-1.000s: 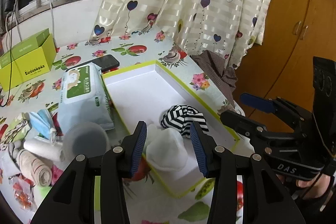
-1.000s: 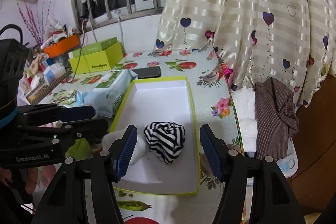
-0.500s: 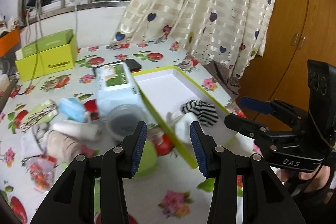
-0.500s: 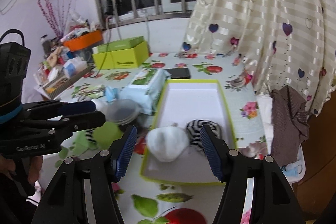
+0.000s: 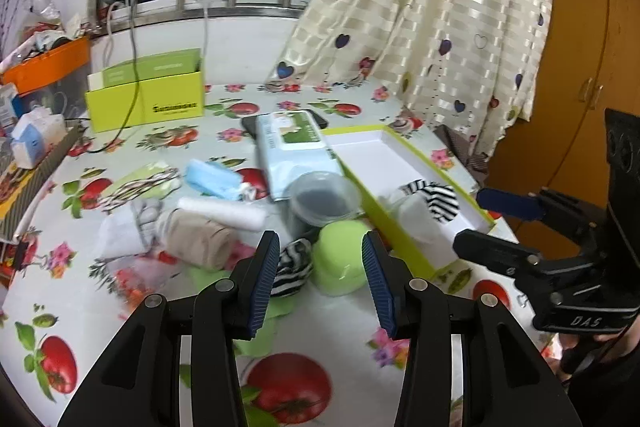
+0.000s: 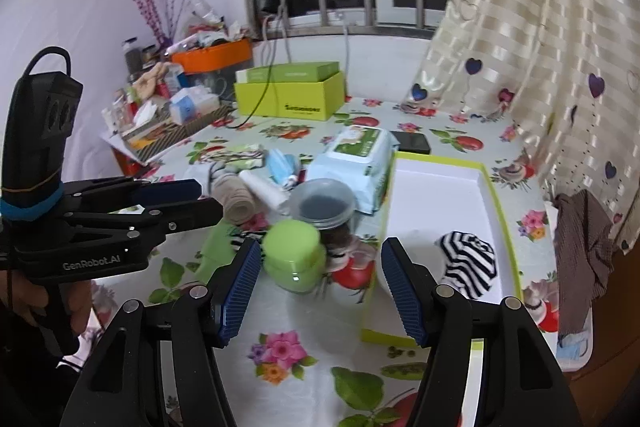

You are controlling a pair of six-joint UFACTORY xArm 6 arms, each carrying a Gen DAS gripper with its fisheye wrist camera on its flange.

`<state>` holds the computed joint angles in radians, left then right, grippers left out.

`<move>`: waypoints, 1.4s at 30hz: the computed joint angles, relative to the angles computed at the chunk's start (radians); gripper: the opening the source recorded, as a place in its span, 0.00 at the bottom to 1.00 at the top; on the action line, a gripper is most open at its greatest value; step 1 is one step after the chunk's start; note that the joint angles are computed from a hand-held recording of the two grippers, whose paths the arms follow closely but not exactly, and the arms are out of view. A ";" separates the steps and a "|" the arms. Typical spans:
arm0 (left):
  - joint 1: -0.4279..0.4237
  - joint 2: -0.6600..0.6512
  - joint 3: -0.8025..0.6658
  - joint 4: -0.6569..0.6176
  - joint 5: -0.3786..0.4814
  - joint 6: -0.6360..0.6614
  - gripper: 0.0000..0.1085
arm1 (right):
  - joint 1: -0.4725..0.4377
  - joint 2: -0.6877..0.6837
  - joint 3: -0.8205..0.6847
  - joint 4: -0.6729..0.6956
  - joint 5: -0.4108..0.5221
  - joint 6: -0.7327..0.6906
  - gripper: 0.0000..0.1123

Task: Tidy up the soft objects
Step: 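Move both grippers back over the pile of soft items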

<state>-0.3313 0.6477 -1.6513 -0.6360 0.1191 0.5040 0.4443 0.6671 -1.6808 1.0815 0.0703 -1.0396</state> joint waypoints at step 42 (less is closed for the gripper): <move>0.133 0.046 0.021 0.160 0.022 -0.161 0.41 | 0.023 0.138 -0.191 -0.344 0.134 0.235 0.56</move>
<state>-0.1981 0.6935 -1.6306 -0.4757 0.1412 0.3432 0.4671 0.8051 -1.8722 0.7378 0.2044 -0.8049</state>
